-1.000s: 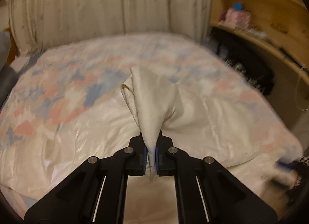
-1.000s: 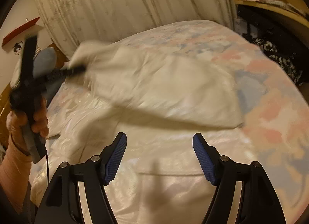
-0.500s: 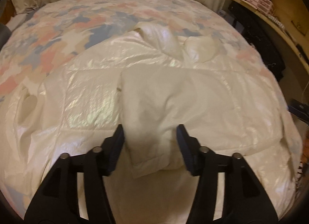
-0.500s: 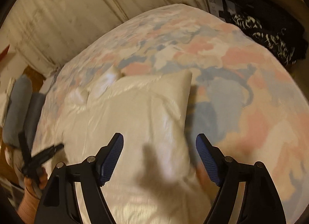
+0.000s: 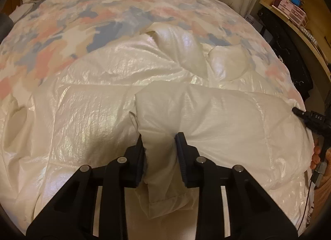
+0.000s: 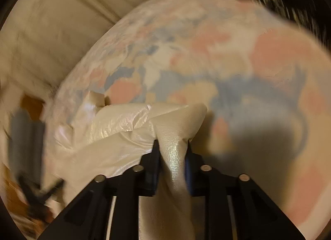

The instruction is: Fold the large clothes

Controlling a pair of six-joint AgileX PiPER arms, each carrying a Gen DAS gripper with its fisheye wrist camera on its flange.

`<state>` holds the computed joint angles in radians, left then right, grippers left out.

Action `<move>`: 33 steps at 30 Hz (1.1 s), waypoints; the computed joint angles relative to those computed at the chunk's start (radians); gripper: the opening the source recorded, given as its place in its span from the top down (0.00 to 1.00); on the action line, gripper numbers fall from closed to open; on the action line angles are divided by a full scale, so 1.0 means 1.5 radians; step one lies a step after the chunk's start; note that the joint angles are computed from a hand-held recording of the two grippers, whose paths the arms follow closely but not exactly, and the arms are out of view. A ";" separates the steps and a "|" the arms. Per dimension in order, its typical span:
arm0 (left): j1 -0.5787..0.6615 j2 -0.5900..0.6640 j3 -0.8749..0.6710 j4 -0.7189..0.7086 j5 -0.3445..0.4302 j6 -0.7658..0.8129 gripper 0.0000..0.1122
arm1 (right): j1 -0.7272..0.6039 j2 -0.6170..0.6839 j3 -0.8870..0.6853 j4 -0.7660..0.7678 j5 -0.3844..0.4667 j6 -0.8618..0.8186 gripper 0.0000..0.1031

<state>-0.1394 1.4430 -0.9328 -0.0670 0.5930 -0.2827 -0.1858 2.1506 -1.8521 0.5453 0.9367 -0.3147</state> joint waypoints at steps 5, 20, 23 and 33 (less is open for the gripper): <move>-0.066 0.019 0.021 0.138 -0.036 -0.135 0.76 | 0.025 0.057 -0.061 -0.084 0.010 0.073 0.78; -0.183 -0.126 -0.010 0.333 0.079 -0.336 0.75 | 0.175 -0.275 0.226 -0.221 -0.093 0.215 0.51; -0.219 -0.073 -0.033 0.346 0.078 -0.373 0.76 | 0.253 -0.279 0.249 -0.187 -0.102 0.215 0.51; -0.194 0.023 0.012 0.348 0.023 -0.415 0.76 | 0.339 -0.287 0.368 -0.403 -0.188 0.373 0.63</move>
<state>-0.4301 1.4774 -0.9152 0.4551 0.6277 -0.9058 0.3229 1.7202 -1.2994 -0.0586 0.6548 0.2445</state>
